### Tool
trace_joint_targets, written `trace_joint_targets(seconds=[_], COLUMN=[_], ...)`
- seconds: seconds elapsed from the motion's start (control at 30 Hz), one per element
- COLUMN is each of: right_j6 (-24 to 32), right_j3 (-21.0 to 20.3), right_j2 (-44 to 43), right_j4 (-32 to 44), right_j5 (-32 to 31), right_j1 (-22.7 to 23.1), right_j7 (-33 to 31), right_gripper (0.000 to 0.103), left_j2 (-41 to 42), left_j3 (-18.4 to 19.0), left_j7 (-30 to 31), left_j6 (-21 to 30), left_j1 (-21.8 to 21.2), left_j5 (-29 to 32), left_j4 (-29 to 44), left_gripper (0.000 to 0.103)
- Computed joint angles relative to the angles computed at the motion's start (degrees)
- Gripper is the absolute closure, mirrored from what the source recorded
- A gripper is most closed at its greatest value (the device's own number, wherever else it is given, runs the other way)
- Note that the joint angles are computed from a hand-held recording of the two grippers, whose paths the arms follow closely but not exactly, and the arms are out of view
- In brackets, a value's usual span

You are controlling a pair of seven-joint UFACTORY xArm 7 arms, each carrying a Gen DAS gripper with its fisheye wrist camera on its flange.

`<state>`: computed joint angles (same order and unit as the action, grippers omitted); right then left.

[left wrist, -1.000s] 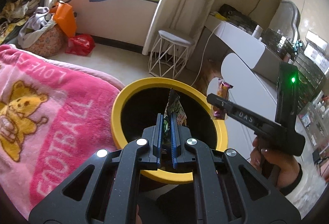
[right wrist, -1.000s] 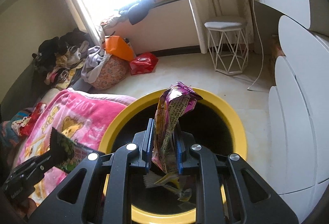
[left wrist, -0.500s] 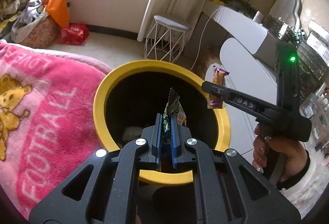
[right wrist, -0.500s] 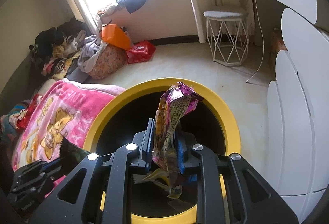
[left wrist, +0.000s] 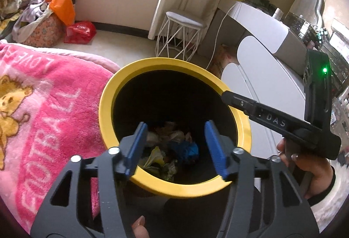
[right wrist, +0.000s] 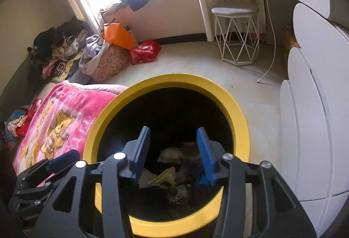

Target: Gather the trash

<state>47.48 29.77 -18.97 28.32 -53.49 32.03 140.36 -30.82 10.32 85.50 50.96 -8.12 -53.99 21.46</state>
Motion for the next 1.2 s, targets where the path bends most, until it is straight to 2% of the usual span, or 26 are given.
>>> trace_joint_targets(seconds=[0.03,0.1,0.17,0.27,0.3,0.53,0.73,0.83,1.2], right_j6=[0.7,2.9,5.2,8.5,9.3,16.5,21.0,25.5,37.6], right_j3=[0.3,1.3,2.1,2.7,2.9,3.9,2.3,1.6,-1.8], right_j2=[-0.1,0.1,0.4,0.9,1.0,5.0,10.2,13.6,21.5], right_j4=[0.1,0.8,1.6,2.9,3.2,8.1,12.8,16.1,24.1], right_j5=[0.4,1.3,1.9,2.9,2.9,1.6,-1.1,-2.2,-7.4], right_j1=[0.2,0.8,1.6,2.9,3.3,6.4,10.2,12.6,21.5], right_j7=[0.2,1.2,1.9,2.3,2.6,5.0,4.9,3.9,3.4], right_gripper=[0.049,0.037,0.03,0.019,0.017,0.007,0.007,0.007,0.007], left_j2=[-0.2,-0.9,-1.3,-2.1,-2.4,-3.5,-4.3,-5.1,-8.1], left_j3=[0.1,0.5,0.8,1.6,2.1,4.2,6.7,7.7,12.7], left_j7=[0.1,0.1,-0.1,-0.3,-0.4,-1.0,0.2,1.5,8.9], left_j6=[0.0,0.0,0.0,-0.2,-0.2,-1.3,-1.6,-1.9,-2.1], left_j1=[0.2,0.7,1.0,1.8,2.2,4.3,5.9,6.7,9.8], left_j5=[0.1,0.5,0.7,1.0,1.1,1.3,1.0,0.6,-3.1], left_j4=[0.0,0.0,0.2,0.3,0.4,1.0,1.8,1.7,1.0], left_gripper=[0.046,0.039,0.027,0.013,0.012,0.011,0.011,0.011,0.011])
